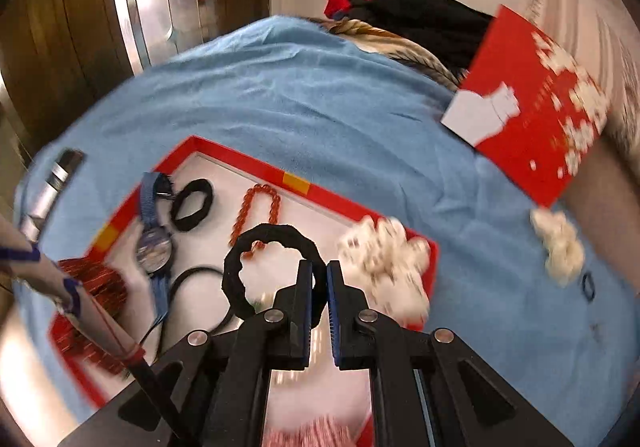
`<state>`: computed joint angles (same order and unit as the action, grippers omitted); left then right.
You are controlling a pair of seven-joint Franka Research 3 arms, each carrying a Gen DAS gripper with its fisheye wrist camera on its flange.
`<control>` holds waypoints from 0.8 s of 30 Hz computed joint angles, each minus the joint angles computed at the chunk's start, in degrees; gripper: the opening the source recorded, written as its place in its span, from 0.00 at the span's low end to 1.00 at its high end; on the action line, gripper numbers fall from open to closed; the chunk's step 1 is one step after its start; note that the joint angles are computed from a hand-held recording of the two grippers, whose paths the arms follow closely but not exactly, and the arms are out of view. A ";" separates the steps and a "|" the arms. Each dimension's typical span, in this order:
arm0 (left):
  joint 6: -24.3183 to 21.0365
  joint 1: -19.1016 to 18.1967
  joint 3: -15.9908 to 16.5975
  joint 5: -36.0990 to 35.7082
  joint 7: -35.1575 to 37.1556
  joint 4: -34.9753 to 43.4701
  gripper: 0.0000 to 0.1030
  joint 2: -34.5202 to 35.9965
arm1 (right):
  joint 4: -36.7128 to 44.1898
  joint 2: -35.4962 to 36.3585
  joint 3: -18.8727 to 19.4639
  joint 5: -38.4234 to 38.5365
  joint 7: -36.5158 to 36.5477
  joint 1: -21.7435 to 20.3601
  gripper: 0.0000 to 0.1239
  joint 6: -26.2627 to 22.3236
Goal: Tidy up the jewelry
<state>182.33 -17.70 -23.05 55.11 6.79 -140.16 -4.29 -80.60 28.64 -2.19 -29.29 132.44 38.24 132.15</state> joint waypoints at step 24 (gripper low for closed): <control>-4.77 1.84 -1.96 7.14 -10.08 -0.62 0.63 -4.00 | -39.90 -36.58 5.08 -9.25 18.45 -5.19 0.48 3.32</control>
